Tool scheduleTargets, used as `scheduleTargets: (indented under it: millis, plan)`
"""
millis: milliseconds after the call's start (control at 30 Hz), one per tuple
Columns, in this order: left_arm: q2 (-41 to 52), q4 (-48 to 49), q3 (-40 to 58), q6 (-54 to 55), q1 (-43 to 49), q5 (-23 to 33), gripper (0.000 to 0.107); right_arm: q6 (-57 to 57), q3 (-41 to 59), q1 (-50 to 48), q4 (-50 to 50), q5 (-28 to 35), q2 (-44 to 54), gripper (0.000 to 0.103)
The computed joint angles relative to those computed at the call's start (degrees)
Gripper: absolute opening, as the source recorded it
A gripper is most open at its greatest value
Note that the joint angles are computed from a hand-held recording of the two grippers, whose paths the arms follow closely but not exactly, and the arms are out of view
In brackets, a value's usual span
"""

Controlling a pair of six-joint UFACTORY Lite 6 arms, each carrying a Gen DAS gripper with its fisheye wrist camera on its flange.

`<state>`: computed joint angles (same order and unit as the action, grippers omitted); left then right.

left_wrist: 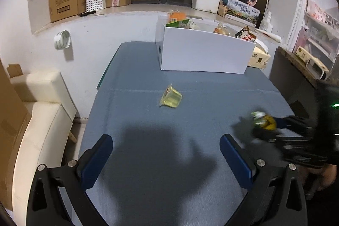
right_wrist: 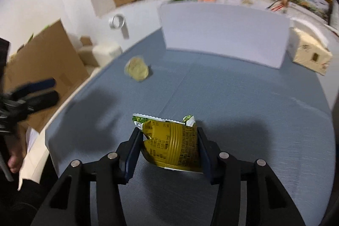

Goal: Organize snacks
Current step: 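Grasp the second jelly cup with the left tool while the right tool holds the yellow packet, then carry the jelly cup and yellow packet into the white box and open both tools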

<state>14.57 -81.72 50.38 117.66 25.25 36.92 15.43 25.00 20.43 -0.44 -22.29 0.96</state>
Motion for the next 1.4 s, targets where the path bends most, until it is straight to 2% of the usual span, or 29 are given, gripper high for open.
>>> scheduleTargets:
  millis: [133,267,333,400,500,567,633,667,700,800,1033,1133,1267,1400]
  plan:
    - [5.93,-6.71,5.7,3.58,-7.81,-5.61,0.103,-2.54,-6.95,-2.05,4.87,0.71,-11.56,0.054]
    - [16.1,-9.56,16.06,3.67,-16.38,-12.59,0.103,-0.43,-11.89,-5.3,3.61,2.49,-19.84,0.054]
    - [22.22,-4.31,22.93,-3.1,-19.77,-17.07,0.102,2.1,-13.29,-6.83,0.83,2.55,-21.62,0.054]
    - [26.3,1.89,27.58,-10.34,-20.93,-18.54,0.102,4.68,-14.25,-8.17,-1.92,2.88,-22.61,0.054]
    - [31.23,11.22,33.62,-21.58,-20.99,-17.08,0.099,7.31,-14.87,-9.3,-4.93,2.26,-22.28,0.054]
    - [32.48,12.34,35.21,-22.92,-20.96,-16.73,0.094,8.15,-14.79,-9.33,-5.6,1.99,-21.49,0.054]
    - [33.29,11.31,36.1,-21.63,-20.74,-16.11,0.069,9.54,-14.34,-9.4,-7.04,1.63,-20.39,0.054]
    - [33.77,11.5,36.61,-21.8,-20.68,-16.03,0.045,9.54,-14.57,-9.3,-7.02,1.68,-20.47,0.054]
    - [33.29,9.31,36.06,-19.56,-20.61,-16.59,0.034,8.1,-14.44,-8.61,-5.11,1.96,-20.23,0.054]
    - [33.03,9.55,37.25,-20.5,-17.72,-8.76,0.033,6.83,-14.66,-7.8,-3.59,1.94,-20.23,0.054]
    - [18.83,1.43,24.37,-11.11,-13.78,-2.19,0.033,4.59,-12.98,-7.03,-1.43,2.35,-18.42,0.054]
    - [12.55,-0.94,20.63,-9.26,-12.61,2.4,0.033,5.29,-10.74,-8.07,-2.27,3.75,-17.88,0.054]
    - [7.57,-1.05,21.18,-12.29,-14.85,1.76,0.033,20.93,-4.95,-13.39,-20.47,6.65,-19.66,0.054]
    - [10.69,3.78,31.71,-22.22,-18.05,0.09,0.033,29.64,5.01,-16.57,-32.28,10.02,-17.7,0.054]
